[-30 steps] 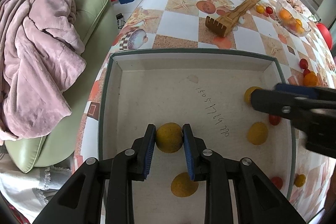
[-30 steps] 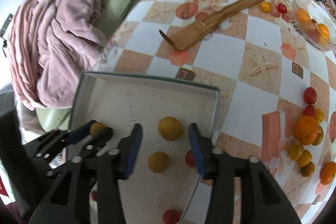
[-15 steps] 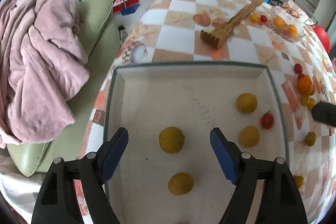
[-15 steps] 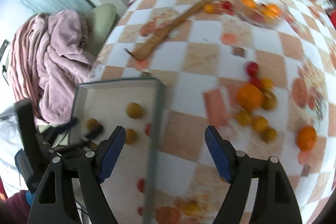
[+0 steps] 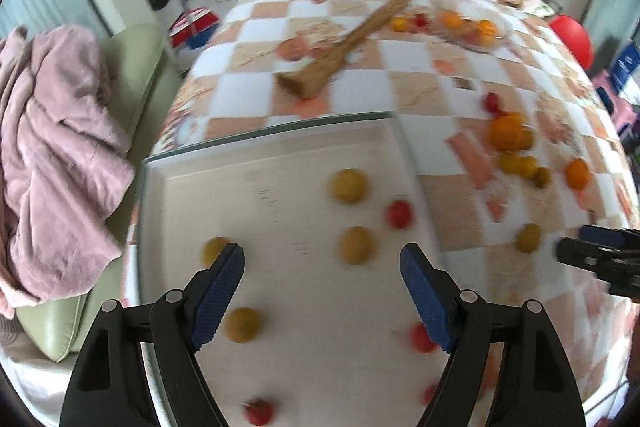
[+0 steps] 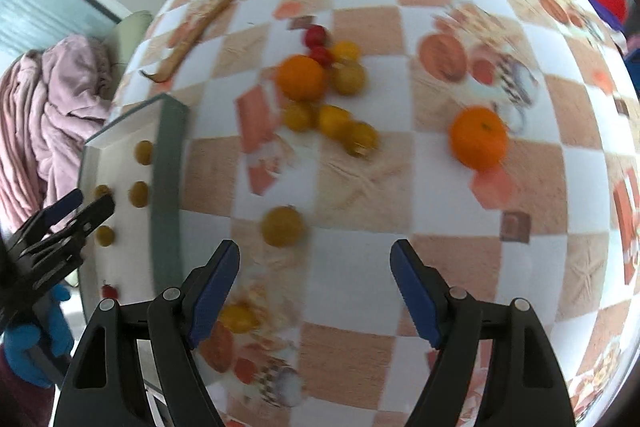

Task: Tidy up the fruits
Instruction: 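Move both open grippers back toward the row of fruit, then grasp a yellow plum with the left gripper while the right grasps another yellow plum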

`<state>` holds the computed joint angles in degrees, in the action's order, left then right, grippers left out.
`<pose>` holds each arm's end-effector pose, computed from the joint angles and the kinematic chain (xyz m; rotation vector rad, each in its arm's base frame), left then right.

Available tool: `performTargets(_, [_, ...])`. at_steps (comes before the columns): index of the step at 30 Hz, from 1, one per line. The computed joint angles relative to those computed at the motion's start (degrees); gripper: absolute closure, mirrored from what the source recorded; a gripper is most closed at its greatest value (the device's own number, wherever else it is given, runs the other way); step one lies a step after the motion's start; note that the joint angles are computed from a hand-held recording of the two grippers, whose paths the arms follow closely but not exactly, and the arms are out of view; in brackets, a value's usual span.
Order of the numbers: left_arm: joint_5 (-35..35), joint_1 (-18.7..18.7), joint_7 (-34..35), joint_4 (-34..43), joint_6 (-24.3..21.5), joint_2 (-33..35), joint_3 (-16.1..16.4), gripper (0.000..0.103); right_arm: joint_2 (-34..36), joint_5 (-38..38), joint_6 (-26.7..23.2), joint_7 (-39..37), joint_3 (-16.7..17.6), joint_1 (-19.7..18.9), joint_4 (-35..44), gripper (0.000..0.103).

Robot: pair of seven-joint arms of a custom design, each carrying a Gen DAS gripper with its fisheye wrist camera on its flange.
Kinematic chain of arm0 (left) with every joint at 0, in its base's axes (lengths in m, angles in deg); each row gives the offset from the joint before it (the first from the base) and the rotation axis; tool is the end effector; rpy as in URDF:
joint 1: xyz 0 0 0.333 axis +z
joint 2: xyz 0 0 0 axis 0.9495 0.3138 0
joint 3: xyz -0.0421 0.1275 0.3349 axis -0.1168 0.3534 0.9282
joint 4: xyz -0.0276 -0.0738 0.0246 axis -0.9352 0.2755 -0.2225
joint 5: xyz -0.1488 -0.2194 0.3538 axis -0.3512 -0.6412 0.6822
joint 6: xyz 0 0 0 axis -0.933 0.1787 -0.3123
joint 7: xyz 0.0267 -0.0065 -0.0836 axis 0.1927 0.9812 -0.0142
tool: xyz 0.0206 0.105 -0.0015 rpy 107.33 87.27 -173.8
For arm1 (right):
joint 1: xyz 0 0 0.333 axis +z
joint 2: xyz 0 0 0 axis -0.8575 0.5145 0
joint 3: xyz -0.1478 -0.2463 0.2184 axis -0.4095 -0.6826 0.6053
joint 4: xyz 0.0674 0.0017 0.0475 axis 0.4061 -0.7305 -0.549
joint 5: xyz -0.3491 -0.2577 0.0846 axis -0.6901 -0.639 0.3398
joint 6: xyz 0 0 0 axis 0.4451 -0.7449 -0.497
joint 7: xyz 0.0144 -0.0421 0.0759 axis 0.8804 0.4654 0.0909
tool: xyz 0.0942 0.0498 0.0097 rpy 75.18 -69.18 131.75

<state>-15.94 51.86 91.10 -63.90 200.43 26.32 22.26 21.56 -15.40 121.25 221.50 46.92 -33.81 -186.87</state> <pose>0.5096 -0.3396 0.3968 -1.0180 2.7275 -0.5736 0.3253 0.1799 0.3695 -1.1067 2.5968 -0.1470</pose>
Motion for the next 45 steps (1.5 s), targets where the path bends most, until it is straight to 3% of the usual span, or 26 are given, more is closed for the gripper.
performTargets(8, [-9.05, -2.63, 7.84, -2.37, -1.43, -3.03, -3.35, 0.022, -0.36, -2.42, 2.27, -0.01, -0.59, -2.52, -2.21, 0.022])
performTargets(15, [-8.94, -4.83, 6.59, -2.44, -1.86, -1.96, -4.14, 0.022, 1.34, -5.92, 2.38, -5.97, -1.82, -5.12, -1.53, 0.026])
performTargets(21, [-6.63, -6.37, 4.95, -2.35, -1.04, -0.33, -4.3, 0.022, 3.02, -6.63, 3.63, -13.4, -3.4, -5.95, -0.56, 0.038])
performTargets(26, [-3.19, -7.8, 2.45, -1.72, 0.02, 1.46, -4.11, 0.022, 4.35, -5.85, 3.83, -19.66, -4.34, -6.2, 0.44, 0.066])
performTargets(28, [-2.13, -8.32, 1.57, -1.22, 0.3, 2.27, -3.96, 0.022, 4.38, -4.21, 5.18, -22.38, -5.58, -5.69, 0.13, 0.072])
performTargets(36, [4.03, -11.11, -4.13, 0.63, 1.46, 5.1, -2.47, 0.023, 3.13, 1.37, 9.08, -26.32, -7.69, -5.19, -1.95, 0.074])
performTargets(40, [7.16, -12.06, -7.55, 1.64, -0.12, 6.12, -1.64, 0.048, 2.52, 3.1, 9.7, -27.08, -8.18, -5.02, -2.55, 0.074])
performTargets(43, [3.97, -10.95, -5.14, 1.62, -0.23, 5.94, -2.78, 0.077, 1.87, 3.62, 9.38, -26.85, -7.84, -5.22, -2.84, 0.074])
performTargets(45, [0.7, -10.03, -3.12, 2.13, -1.65, 5.92, -3.52, 0.077, 1.17, 3.85, 9.02, -26.45, -7.63, -5.34, -3.1, 0.075])
